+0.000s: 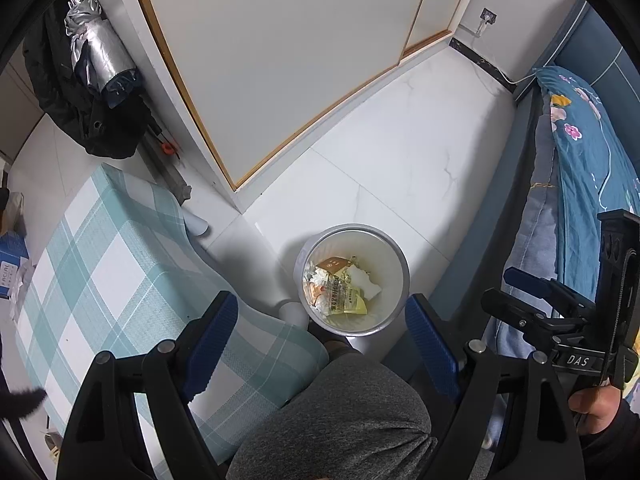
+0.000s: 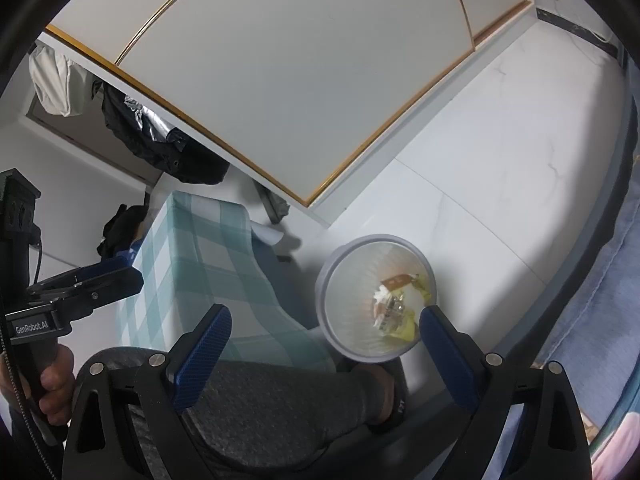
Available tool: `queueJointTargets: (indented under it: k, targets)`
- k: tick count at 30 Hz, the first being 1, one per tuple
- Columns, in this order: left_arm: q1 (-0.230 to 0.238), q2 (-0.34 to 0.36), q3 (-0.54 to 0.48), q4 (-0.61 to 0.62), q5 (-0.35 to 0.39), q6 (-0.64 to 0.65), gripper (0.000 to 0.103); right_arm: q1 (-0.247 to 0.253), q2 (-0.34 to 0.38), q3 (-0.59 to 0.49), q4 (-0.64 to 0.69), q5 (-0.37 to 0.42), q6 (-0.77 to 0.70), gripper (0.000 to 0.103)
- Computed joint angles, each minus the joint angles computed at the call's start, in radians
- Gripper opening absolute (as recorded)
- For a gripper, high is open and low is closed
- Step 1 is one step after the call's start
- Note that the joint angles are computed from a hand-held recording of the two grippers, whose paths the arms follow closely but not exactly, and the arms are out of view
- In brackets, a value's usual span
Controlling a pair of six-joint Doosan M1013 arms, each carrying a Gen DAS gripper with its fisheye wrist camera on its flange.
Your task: Collect trash
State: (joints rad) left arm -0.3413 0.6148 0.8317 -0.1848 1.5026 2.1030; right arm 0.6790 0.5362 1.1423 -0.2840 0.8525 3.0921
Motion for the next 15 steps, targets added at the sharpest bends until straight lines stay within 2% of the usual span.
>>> queueJointTargets:
  k: [15]
  targets:
    - [0.005, 0.003, -0.006, -0.014, 0.009, -0.019, 0.083, -0.003, -0.002, 0.008, -0.002, -0.015, 0.000, 0.096]
